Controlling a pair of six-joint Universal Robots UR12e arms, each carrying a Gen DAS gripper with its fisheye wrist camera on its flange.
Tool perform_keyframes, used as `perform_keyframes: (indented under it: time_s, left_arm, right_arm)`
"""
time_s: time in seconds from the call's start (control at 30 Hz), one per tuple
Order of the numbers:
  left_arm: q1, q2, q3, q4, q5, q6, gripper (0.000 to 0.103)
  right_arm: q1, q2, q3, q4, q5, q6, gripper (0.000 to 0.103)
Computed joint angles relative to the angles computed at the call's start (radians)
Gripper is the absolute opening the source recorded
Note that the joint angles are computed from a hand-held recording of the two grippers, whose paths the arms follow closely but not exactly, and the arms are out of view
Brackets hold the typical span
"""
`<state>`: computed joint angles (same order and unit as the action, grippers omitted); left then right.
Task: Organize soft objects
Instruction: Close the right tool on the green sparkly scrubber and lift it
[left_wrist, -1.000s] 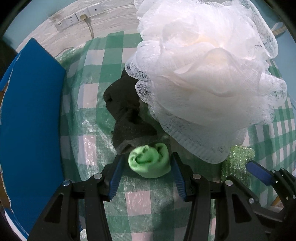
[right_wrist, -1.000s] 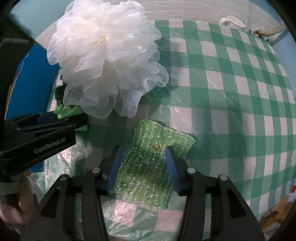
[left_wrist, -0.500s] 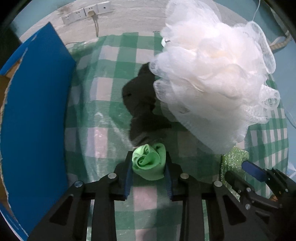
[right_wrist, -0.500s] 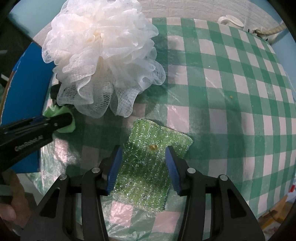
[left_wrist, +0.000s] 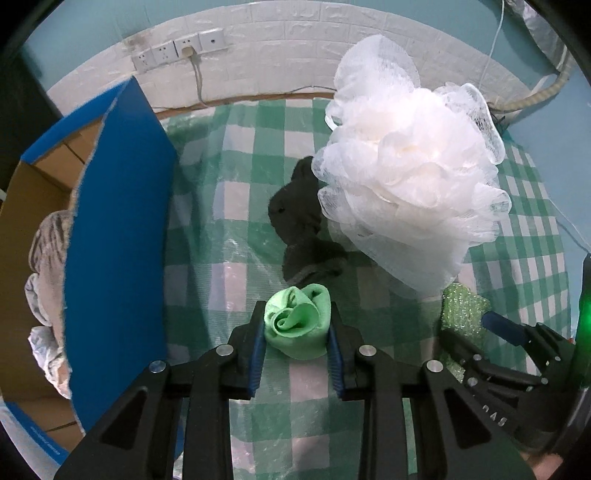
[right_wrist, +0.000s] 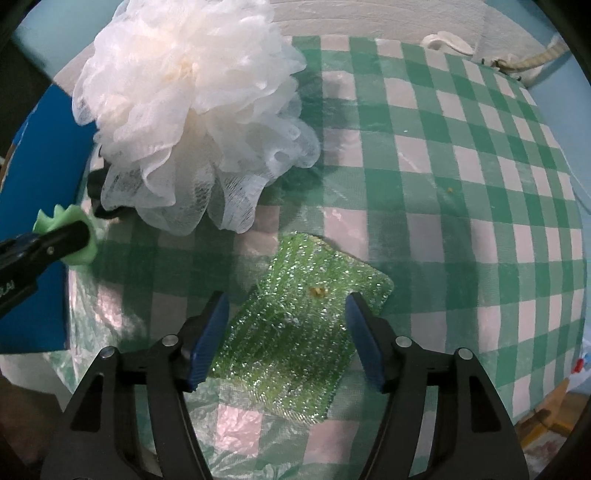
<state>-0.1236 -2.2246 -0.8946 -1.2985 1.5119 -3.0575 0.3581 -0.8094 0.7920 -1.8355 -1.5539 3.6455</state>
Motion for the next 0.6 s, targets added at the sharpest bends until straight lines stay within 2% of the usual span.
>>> perform_keyframes:
  time_s: [0.2,0.33,0.37,0.4,0.43,0.5,0.53,0.57,0.6]
  left_arm:
    - [0.021,0.015,-0.012,0.005,-0.006,0.014,0.029]
    - [0.03,0.001,0.002,0.005,-0.016,0.012,0.029]
    - [0.032,0.001,0.003,0.005,-0.019,0.013,0.029]
    - [0.033,0.001,0.003,0.007,-0.021,0.012,0.029]
    - [0.034,0.003,0.0,0.009,-0.023,0.012,0.029]
    - [0.037,0.007,-0.003,0.011,-0.029,0.012,0.029]
    - [0.038,0.008,-0.004,0.012,-0.031,0.012,0.029]
    - [0.039,0.01,-0.006,0.013,-0.033,0.013,0.029]
    - [0.04,0.011,-0.007,0.014,-0.035,0.013,0.029]
  right_arm:
    - [0.007,0.011,-0.014,0.033,-0.021,-0.001,0.067]
    - [0.018,0.025,-0.033,0.056,-0.044,-0.014,0.067]
    - [0.019,0.026,-0.032,0.056,-0.049,-0.018,0.064]
    - [0.022,0.027,-0.033,0.061,-0.064,-0.021,0.054]
    - [0.026,0.03,-0.038,0.068,-0.085,-0.019,0.049]
    - [0.029,0.034,-0.042,0.067,-0.101,-0.018,0.027]
    - [0.029,0.033,-0.04,0.064,-0.107,-0.015,0.019]
    - [0.028,0.031,-0.037,0.062,-0.105,-0.014,0.014]
    - [0.026,0.03,-0.035,0.061,-0.096,-0.014,0.012]
